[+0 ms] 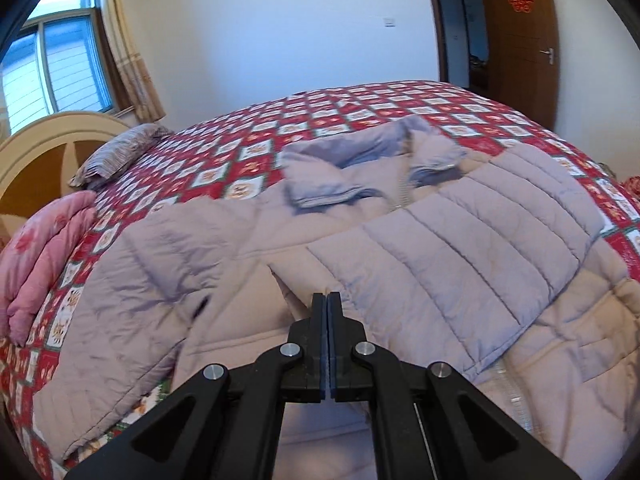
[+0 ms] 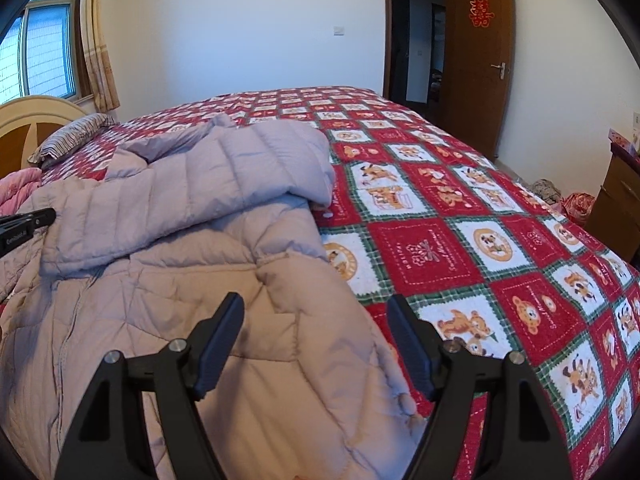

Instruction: Fold large clothes

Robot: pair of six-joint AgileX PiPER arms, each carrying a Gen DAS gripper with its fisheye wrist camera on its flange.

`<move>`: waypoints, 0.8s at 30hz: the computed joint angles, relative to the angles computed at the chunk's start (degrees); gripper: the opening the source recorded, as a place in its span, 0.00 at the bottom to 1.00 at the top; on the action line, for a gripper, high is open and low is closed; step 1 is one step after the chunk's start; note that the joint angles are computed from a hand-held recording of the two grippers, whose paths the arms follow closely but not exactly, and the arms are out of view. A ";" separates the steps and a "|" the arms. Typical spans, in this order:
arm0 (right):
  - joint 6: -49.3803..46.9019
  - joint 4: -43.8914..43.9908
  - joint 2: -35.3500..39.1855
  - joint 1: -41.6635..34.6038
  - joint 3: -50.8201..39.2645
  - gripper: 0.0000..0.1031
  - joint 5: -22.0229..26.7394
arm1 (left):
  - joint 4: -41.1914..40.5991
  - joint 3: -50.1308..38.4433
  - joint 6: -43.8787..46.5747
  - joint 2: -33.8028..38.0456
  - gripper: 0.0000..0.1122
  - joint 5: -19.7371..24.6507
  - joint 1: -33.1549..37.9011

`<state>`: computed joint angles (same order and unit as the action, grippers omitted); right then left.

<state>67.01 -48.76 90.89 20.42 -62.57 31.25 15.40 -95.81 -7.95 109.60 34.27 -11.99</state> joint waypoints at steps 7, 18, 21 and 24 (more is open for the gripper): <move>-2.76 1.99 1.69 0.23 -1.57 0.74 0.65 | 5.54 -0.22 -6.79 2.73 0.00 0.14 1.86; -13.89 8.30 3.24 -4.41 -10.14 0.74 0.93 | 9.93 -10.53 -19.41 4.74 0.01 6.18 2.65; -20.03 13.67 7.25 -7.44 -17.54 0.74 -0.59 | 8.35 -20.89 -17.55 10.64 0.01 12.86 1.29; -28.94 22.22 13.94 -9.59 -27.51 0.73 -0.11 | 15.13 -29.85 -20.69 18.45 0.01 18.01 -1.48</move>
